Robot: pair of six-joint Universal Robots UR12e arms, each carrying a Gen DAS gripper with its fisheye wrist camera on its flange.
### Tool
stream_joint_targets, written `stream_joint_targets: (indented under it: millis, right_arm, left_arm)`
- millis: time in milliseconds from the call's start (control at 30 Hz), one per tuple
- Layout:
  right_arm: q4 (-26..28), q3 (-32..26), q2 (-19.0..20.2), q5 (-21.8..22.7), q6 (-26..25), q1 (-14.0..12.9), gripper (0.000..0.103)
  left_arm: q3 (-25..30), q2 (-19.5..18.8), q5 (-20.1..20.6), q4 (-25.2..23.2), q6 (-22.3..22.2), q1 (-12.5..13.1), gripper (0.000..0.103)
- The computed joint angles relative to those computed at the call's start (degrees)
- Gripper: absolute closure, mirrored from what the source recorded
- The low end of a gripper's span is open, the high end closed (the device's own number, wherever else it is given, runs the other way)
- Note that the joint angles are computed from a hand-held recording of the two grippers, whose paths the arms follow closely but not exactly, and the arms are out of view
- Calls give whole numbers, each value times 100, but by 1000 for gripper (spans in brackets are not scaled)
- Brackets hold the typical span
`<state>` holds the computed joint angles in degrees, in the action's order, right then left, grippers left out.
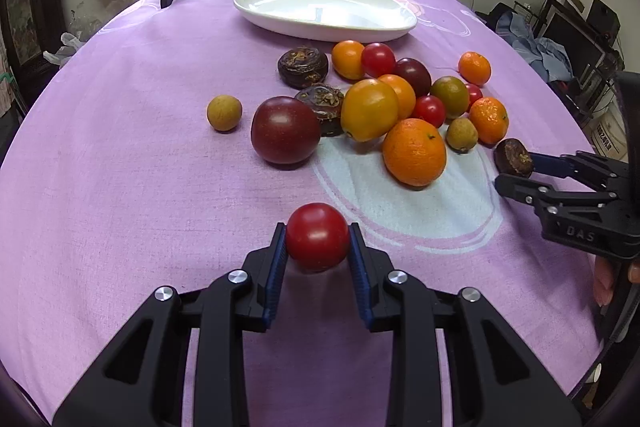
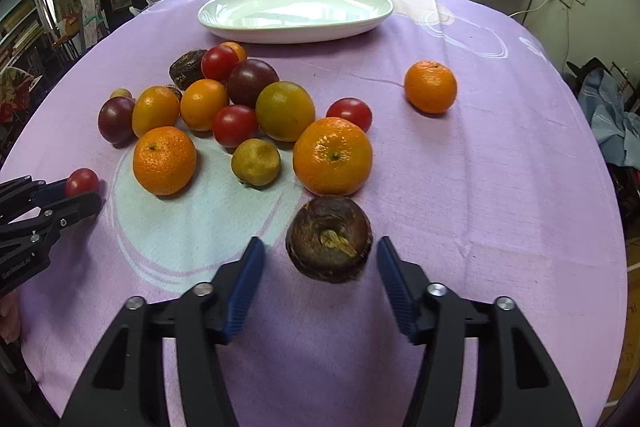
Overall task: Organize fruits
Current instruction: 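Grasp the red tomato with the left tool while the right tool grasps the brown fruit, then carry both fruits to the white plate and open both tools to release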
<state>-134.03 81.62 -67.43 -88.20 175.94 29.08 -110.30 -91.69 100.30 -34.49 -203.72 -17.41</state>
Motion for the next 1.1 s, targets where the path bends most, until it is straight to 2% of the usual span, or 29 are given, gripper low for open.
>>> stream_joint_targets:
  millis: [133, 333, 467, 533, 633, 800, 1000, 1100]
  right_arm:
    - [-227, 38, 10, -33, -25, -2, 62]
    - [-500, 254, -198, 270, 32, -54, 62]
    - [-1085, 334, -334, 609, -89, -72, 62]
    - [-1284, 222, -301, 717, -189, -68, 62]
    - [-1460, -241, -43, 754, -287, -42, 62]
    - [-1329, -1177, 581, 646, -165, 9, 62]
    - [-576, -2347, 1397, 518, 333, -4, 62]
    - [-39, -2860, 1732, 562, 494, -21, 62]
  left_arm:
    - [3, 1, -9, 0, -16, 13, 74]
    - [15, 100, 164, 125, 55, -13, 74]
    - [158, 139, 426, 384, 370, -45, 74]
    - [320, 90, 411, 418, 525, 0, 74]
    - [665, -116, 517, 506, 723, 81, 74]
    - [1332, -628, 454, 518, 820, 354, 74]
    - [2041, -1287, 21, 15, 617, 703, 74]
    - [2281, -1556, -125, -180, 578, 792, 74]
